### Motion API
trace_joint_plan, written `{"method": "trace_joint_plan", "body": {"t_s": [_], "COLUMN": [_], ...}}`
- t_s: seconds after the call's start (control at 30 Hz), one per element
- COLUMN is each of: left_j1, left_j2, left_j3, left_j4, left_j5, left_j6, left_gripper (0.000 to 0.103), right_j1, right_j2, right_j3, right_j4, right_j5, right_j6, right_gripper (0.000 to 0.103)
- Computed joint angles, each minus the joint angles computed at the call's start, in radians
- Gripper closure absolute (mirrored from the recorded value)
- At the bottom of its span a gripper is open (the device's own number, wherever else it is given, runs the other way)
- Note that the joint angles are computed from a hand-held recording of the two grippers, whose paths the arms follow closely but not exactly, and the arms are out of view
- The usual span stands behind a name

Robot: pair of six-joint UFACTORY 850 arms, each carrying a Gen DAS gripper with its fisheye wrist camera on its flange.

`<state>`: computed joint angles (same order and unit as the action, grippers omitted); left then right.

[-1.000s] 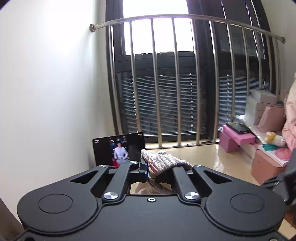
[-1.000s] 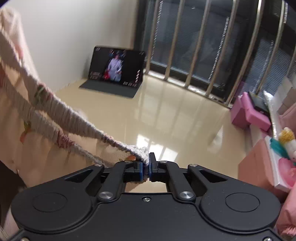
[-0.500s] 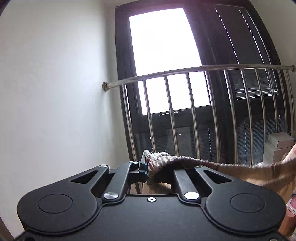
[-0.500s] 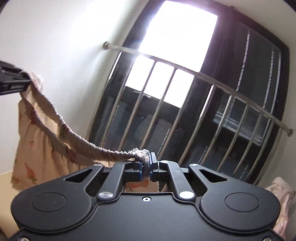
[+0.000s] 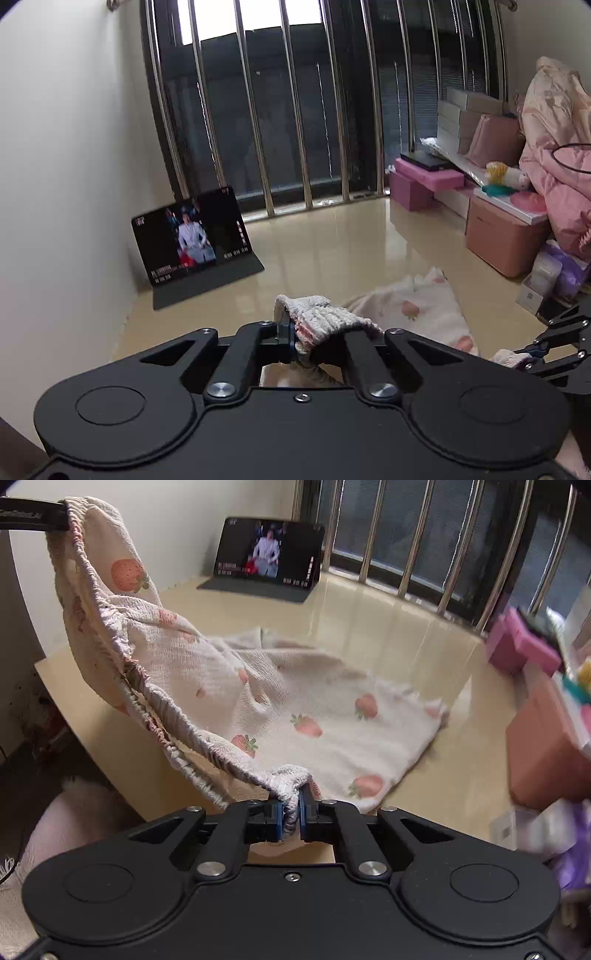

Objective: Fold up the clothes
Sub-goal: 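Grasp the elastic waistband with the left gripper while the right gripper holds the other waistband end, then lift the waistband with both grippers, stretching it open above the table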

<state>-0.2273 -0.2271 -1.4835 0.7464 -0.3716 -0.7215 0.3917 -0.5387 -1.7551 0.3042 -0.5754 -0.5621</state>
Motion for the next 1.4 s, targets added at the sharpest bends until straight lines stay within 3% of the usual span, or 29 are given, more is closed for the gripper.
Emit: {"method": "trace_joint_plan", "body": {"t_s": [0.2,0.27,0.37,0.53,0.7,0.8,0.83,1.0,1.13,1.23,1.33,1.4], "left_j1": [0.005,-0.006,-0.018,-0.025,-0.024,-0.023,-0.022,-0.019,-0.008,0.019,0.021,0.017], "left_j2": [-0.013,0.001,0.015,0.018,0.022,0.024,0.025,0.028,0.010,-0.017,-0.044,-0.060], "left_j3": [-0.009,0.006,0.023,0.025,0.030,0.033,0.035,0.058,0.063,0.040,0.024,0.014], "left_j4": [-0.138,-0.097,-0.072,-0.034,-0.036,-0.036,-0.035,0.073,0.146,0.040,0.039,0.048], "left_j5": [0.001,0.006,0.016,0.016,0.021,0.023,0.023,-0.023,-0.094,-0.103,-0.124,-0.150], "left_j6": [0.144,0.133,0.120,0.085,0.085,0.081,0.080,-0.011,-0.079,-0.015,-0.018,-0.025], "left_gripper": [0.097,0.097,0.097,0.097,0.097,0.097,0.097,0.096,0.093,0.092,0.091,0.079], "right_j1": [0.020,0.035,0.049,0.066,0.071,0.062,0.061,0.002,-0.066,-0.081,-0.072,-0.058], "right_j2": [-0.029,-0.013,-0.016,-0.015,-0.031,-0.058,-0.067,-0.117,-0.104,-0.085,-0.061,-0.044], "right_j3": [0.007,0.032,0.024,0.017,-0.020,-0.073,-0.088,-0.170,-0.174,-0.177,-0.163,-0.144], "right_j4": [-0.074,-0.118,-0.144,-0.105,-0.045,-0.009,-0.016,0.062,0.241,0.316,0.331,0.284], "right_j5": [-0.028,0.025,0.058,0.022,-0.057,-0.140,-0.154,-0.152,-0.023,0.064,0.135,0.198], "right_j6": [0.011,-0.005,-0.086,-0.273,-0.372,-0.370,-0.343,-0.053,0.097,0.100,0.074,0.091], "right_gripper": [0.087,0.073,0.063,0.059,0.067,0.082,0.095,0.099,0.099,0.099,0.099,0.099]}}
